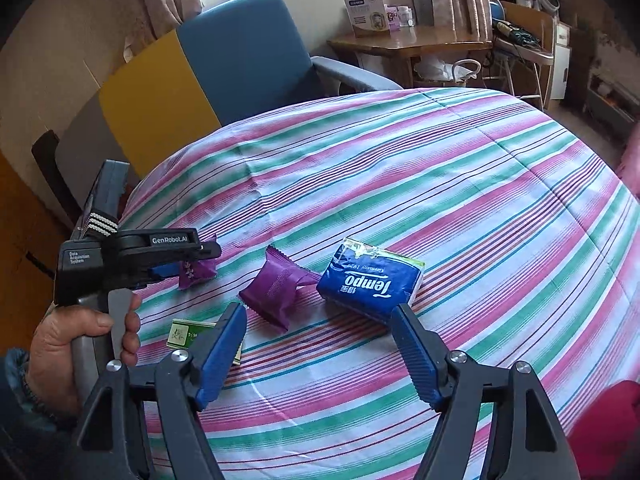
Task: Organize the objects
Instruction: 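Reach the left gripper to the purple candy packet and grasp it, then carry the purple packet over the tray with the left gripper while the right gripper grasps the green box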
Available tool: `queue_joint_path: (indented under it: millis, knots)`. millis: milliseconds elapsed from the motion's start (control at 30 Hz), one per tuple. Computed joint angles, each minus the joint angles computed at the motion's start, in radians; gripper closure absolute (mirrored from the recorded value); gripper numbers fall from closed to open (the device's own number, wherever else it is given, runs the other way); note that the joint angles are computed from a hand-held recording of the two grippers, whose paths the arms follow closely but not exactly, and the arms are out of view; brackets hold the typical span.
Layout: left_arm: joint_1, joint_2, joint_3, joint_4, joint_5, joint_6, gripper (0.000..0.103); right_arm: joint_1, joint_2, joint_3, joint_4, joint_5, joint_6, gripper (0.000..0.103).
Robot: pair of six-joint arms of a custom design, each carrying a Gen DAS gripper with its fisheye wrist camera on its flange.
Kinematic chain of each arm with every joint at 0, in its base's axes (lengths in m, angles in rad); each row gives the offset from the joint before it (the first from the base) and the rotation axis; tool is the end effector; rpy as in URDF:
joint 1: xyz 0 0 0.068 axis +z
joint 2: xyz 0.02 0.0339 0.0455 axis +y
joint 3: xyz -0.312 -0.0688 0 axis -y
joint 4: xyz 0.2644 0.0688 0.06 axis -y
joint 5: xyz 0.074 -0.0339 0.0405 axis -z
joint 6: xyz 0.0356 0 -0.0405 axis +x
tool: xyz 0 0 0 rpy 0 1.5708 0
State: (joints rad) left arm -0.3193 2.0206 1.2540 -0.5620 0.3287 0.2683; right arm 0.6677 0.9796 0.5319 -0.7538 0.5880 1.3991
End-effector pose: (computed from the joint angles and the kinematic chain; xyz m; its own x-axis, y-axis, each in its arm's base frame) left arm 0.3890 -0.1407 0.1497 -0.7905 0.5256 -0.3143 0.6017 0.7623 -0.2386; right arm 0.1283 0.0760 0.2155 -0.4778 0.6673 -0.5714 0.6604 0.7018 0.2673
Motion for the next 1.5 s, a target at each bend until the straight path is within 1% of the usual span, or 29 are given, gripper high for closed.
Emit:
queue_joint_path:
  millis: [100, 200, 267, 400, 533, 700, 833, 933, 1000, 1100, 1200, 1300, 1367, 1433, 1500]
  knots:
    - [0.038, -0.049, -0.067, 0.048, -0.015, 0.053, 0.072, -0.006, -0.044, -0.005, -0.042, 0.031, 0.044, 0.028]
    - [0.095, -0.128, -0.135, 0.077, 0.015, 0.112, 0.072, -0.037, -0.111, -0.023, -0.088, 0.044, 0.101, 0.028]
    - [0.133, -0.190, -0.169, 0.071, 0.039, 0.150, 0.072, -0.079, -0.163, -0.044, -0.103, 0.029, 0.115, 0.028]
    - [0.203, -0.311, -0.242, 0.042, 0.100, 0.256, 0.072, -0.181, -0.219, -0.078, -0.083, -0.032, 0.094, 0.029]
    - [0.284, -0.430, -0.331, -0.034, 0.170, 0.388, 0.072, -0.215, -0.204, -0.089, -0.062, -0.059, 0.073, 0.030]
    - [0.435, -0.562, -0.430, -0.180, 0.228, 0.623, 0.072, -0.220, -0.150, -0.105, 0.059, -0.122, -0.022, 0.030]
    - [0.594, -0.614, -0.457, -0.300, 0.269, 0.819, 0.072, -0.201, -0.117, -0.115, 0.136, -0.163, -0.069, 0.031]
    - [0.711, -0.605, -0.435, -0.379, 0.289, 0.937, 0.072, -0.194, -0.071, -0.120, 0.183, -0.196, -0.090, 0.031]
    - [0.775, -0.582, -0.413, -0.421, 0.297, 0.997, 0.072, -0.189, -0.035, -0.118, 0.204, -0.212, -0.102, 0.031]
    - [0.871, -0.543, -0.384, -0.470, 0.295, 1.082, 0.072, -0.163, 0.002, -0.111, 0.236, -0.210, -0.132, 0.031]
    - [0.958, -0.502, -0.352, -0.507, 0.293, 1.159, 0.072, -0.099, 0.084, -0.071, 0.255, -0.174, -0.178, 0.031]
    - [1.031, -0.451, -0.301, -0.566, 0.292, 1.225, 0.072, -0.004, 0.191, 0.008, 0.277, -0.125, -0.304, 0.031]
    - [1.062, -0.421, -0.275, -0.584, 0.287, 1.243, 0.072, 0.023, 0.296, 0.069, 0.297, -0.151, -0.408, 0.030]
    - [1.090, -0.391, -0.253, -0.591, 0.283, 1.250, 0.072, 0.038, 0.418, 0.151, 0.273, -0.142, -0.497, 0.028]
    - [1.114, -0.364, -0.232, -0.603, 0.278, 1.255, 0.072, 0.037, 0.497, 0.214, 0.251, -0.132, -0.581, 0.025]
